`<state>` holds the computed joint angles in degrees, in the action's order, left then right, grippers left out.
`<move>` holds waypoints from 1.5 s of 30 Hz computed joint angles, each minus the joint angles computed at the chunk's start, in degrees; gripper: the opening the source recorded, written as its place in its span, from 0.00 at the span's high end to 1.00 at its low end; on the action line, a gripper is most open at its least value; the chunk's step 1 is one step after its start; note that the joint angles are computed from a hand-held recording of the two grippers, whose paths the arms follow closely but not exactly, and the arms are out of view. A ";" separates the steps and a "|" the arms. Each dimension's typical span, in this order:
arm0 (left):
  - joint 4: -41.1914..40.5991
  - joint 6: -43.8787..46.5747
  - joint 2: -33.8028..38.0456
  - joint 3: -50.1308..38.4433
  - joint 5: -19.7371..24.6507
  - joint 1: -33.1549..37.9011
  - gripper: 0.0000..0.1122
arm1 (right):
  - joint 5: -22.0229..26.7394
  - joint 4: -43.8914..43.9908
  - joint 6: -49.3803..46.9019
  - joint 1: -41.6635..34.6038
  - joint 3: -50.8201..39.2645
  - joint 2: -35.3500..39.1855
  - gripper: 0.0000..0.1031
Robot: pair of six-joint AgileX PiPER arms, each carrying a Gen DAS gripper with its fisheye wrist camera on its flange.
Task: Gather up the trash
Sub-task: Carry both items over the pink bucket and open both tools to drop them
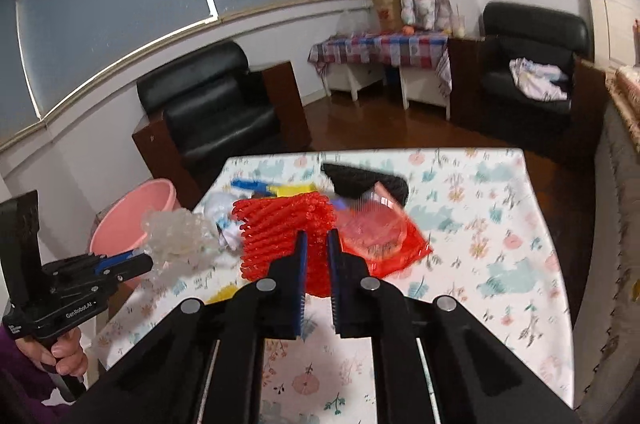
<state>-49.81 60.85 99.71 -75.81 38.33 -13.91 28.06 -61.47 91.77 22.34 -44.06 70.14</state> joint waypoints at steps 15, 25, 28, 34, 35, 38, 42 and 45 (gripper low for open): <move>3.48 -7.43 -2.26 -2.29 -5.99 8.87 0.84 | -2.62 8.81 -18.34 4.19 -25.58 18.04 0.91; 19.77 -24.05 2.69 -8.57 -8.01 12.47 0.84 | 3.14 27.11 -43.44 7.59 -55.02 40.12 0.91; 25.69 -30.17 4.91 -10.49 -8.10 11.99 0.84 | 7.37 31.52 -50.19 8.54 -65.04 47.00 0.91; 34.98 -40.17 9.38 -15.02 -5.97 11.45 0.84 | 15.43 36.06 -58.70 9.55 -82.52 58.59 0.90; 35.53 -40.83 9.80 -15.40 -5.84 11.50 0.84 | 16.51 37.18 -59.81 9.47 -85.28 60.38 0.90; 36.63 -42.57 11.38 -17.29 -4.61 11.44 0.79 | 17.31 39.44 -61.35 9.16 -88.15 62.56 0.90; 37.04 -43.13 12.55 -18.98 -3.07 11.21 0.76 | 15.98 42.75 -63.54 8.08 -87.57 62.97 0.80; 36.55 -42.94 12.16 -18.43 -3.21 11.27 0.75 | 12.22 44.51 -64.24 7.12 -82.37 60.51 0.64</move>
